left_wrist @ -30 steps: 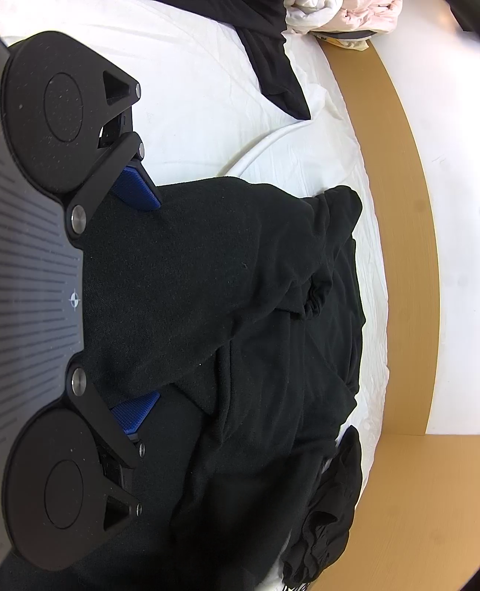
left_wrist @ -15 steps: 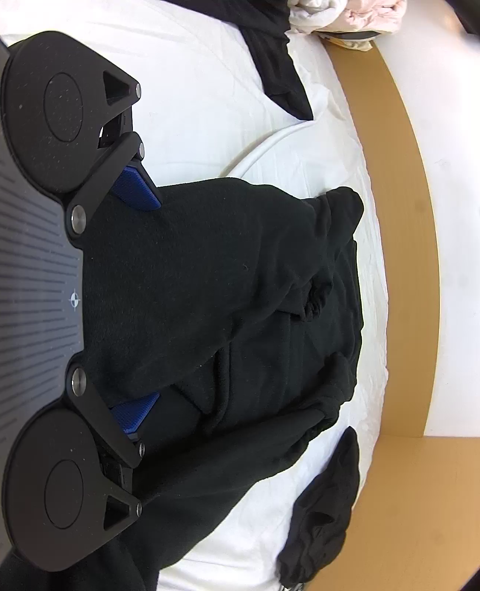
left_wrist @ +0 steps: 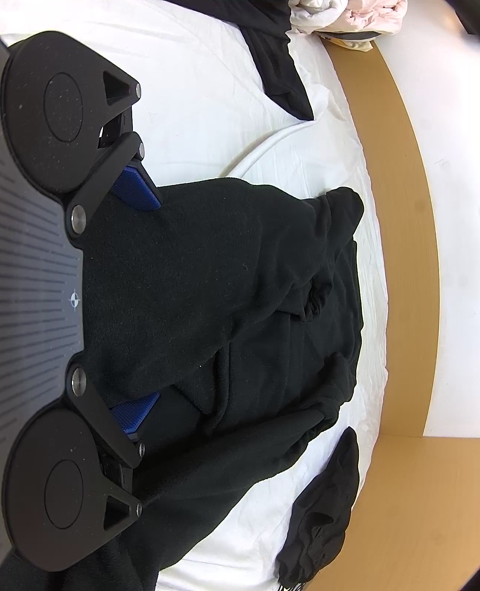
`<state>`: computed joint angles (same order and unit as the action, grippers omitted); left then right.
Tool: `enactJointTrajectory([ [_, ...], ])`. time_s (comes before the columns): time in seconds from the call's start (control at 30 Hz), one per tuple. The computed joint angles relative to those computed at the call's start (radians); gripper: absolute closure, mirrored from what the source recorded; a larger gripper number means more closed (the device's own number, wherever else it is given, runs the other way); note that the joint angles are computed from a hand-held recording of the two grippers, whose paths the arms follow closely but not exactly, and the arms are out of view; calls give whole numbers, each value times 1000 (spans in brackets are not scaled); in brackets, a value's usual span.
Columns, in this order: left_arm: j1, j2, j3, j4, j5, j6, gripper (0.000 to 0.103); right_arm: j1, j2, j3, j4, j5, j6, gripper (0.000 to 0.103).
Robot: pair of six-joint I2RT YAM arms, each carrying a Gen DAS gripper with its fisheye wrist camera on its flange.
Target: Fold clothes
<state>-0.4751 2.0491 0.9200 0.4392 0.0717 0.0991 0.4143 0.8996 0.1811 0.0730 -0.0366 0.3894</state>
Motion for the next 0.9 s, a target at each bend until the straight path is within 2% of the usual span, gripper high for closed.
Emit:
enactJointTrajectory([
  [0.1, -3, 2, 3, -1, -7, 0, 0, 145, -57, 40, -51, 91, 43, 96],
  [0.13, -4, 2, 3, -1, -8, 0, 0, 206, -34, 67, -45, 120, 46, 96],
  [0.23, -3, 2, 2, 0, -6, -1, 0, 349, 147, 177, -1, 168, 22, 95],
  [0.33, 0, 2, 0, 3, 1, -2, 1, 362, 358, 265, 35, 77, -7, 86],
  [0.4, 6, 2, -2, 7, 13, -6, 1, 309, 333, 238, 114, -54, -1, 82],
  [0.43, 9, 2, -3, 8, 18, -8, 1, 272, 291, 223, 140, -82, 12, 74],
  [0.47, 10, 2, -2, 8, 21, -9, 1, 233, 251, 224, 131, -61, 10, 59],
  [0.53, 8, 4, 1, 5, 17, -7, 1, 154, 219, 260, 84, 53, -33, 42],
  [0.57, 5, 5, 3, 3, 10, -4, 1, 103, 260, 301, 62, 119, -64, 41],
  [0.6, 2, 5, 4, 1, 4, -1, 1, 32, 323, 342, 64, 138, -75, 41],
  [0.73, 7, 4, 0, 7, 15, -6, 1, -224, 593, 456, 200, -37, 61, 42],
  [0.9, 4, 3, 1, 4, 10, -3, 1, -259, 792, 573, 283, -75, 171, 42],
])
